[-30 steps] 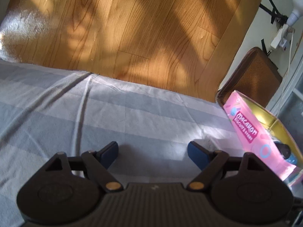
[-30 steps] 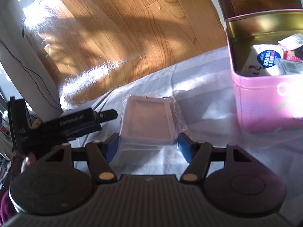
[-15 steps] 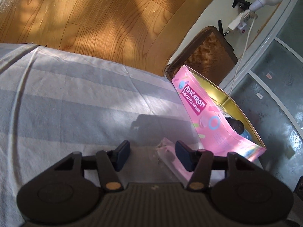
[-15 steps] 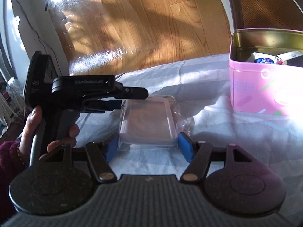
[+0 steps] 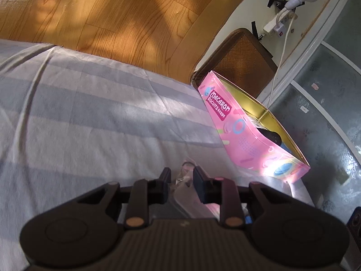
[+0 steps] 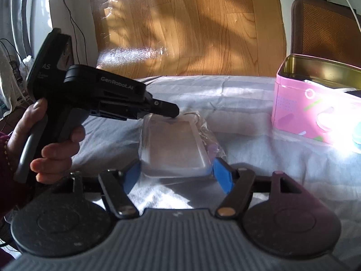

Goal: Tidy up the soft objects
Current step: 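Grasp the bagged white tray with the right gripper and lift it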

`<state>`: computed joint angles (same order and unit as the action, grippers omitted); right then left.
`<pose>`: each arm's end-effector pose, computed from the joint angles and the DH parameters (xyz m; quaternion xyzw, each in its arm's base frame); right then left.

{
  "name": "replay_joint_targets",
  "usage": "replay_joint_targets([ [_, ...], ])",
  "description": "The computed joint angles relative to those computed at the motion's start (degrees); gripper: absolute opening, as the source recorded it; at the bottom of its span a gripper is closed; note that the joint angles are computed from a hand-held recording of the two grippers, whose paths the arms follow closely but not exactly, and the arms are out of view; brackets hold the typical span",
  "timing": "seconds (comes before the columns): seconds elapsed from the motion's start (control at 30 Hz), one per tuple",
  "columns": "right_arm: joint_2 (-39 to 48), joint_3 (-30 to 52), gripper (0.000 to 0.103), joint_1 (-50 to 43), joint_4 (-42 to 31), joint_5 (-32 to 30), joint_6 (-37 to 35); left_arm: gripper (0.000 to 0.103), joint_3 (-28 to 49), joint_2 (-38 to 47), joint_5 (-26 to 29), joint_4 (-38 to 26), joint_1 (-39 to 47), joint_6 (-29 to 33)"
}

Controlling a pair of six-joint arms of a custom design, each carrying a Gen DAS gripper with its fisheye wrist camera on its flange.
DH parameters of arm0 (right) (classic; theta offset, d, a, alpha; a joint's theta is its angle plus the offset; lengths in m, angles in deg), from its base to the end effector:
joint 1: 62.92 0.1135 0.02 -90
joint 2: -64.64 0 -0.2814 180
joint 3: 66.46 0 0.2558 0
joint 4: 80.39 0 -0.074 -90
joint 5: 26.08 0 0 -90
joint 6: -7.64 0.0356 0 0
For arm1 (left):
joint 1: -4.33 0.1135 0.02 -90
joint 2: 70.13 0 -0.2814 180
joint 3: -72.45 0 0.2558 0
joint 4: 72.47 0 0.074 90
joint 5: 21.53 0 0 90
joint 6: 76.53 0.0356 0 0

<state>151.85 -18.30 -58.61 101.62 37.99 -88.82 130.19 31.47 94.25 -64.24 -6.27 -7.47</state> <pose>0.2876 0.0373 0.1696 -0.1815 0.8590 0.1926 0.4382 0.3385 -0.0791 0.1501 0.0234 0.8728 -0.3120 0.3747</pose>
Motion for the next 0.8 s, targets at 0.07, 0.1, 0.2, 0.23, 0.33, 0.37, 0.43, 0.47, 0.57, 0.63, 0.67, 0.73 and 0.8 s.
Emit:
replay_joint_targets([
  [0.07, -0.3, -0.4, 0.082, -0.5, 0.0, -0.3, 0.0, 0.023, -3.4, -2.1, 0.0, 1.6, -0.3, -1.8],
  [0.1, -0.8, -1.0, 0.085, -0.6, 0.2, -0.4, -0.1, 0.023, -4.8, -3.1, 0.2, 2.2, -0.3, -2.6],
  [0.2, -1.4, -1.6, 0.092, -0.9, -0.9, 0.2, -0.8, 0.022, -7.7, -5.6, 1.0, 2.9, -0.3, -4.8],
  [0.23, -2.0, -2.4, 0.092, -1.2, -0.4, 0.0, -1.3, 0.022, -8.1, -6.3, 1.7, 2.9, -0.3, -5.6],
  [0.33, -2.7, -3.5, 0.092, -2.6, -0.1, -1.0, -2.0, 0.039, -7.8, -7.7, 2.3, 2.3, -1.8, -7.0],
  [0.37, -3.0, -3.9, 0.092, -2.9, 0.2, -1.0, -2.1, 0.044, -7.6, -8.1, 2.6, 2.1, -2.5, -7.2],
  [0.43, -3.4, -4.4, 0.092, -3.7, 0.2, -1.7, -2.4, 0.066, -7.4, -8.9, 2.8, 2.2, -4.5, -7.7],
  [0.47, -3.5, -4.6, 0.092, -4.4, 0.4, -2.5, -2.4, 0.069, -7.4, -9.0, 3.1, 2.7, -5.2, -7.7],
  [0.57, -3.7, -5.9, 0.087, -6.0, 2.4, -3.3, -1.7, 0.061, -6.7, -8.9, -1.3, 1.4, -9.0, -4.4],
  [0.63, -4.1, -6.6, 0.084, -6.6, 3.5, -2.7, -1.3, 0.029, -5.9, -8.5, -4.5, -0.3, -10.2, -2.8],
  [0.67, -4.5, -7.2, 0.084, -7.0, 4.8, -2.2, -0.9, 0.021, -5.4, -8.3, -3.3, -0.7, -9.5, -3.7],
  [0.73, -5.6, -8.6, 0.082, -8.3, 8.9, -2.8, 0.1, 0.018, -4.4, -8.2, 2.6, 0.5, -7.5, -6.1],
  [0.8, -6.8, -9.4, 0.08, -9.0, 13.5, -2.3, 0.8, 0.018, -1.6, -9.5, 2.5, -1.1, -8.6, -5.1],
])
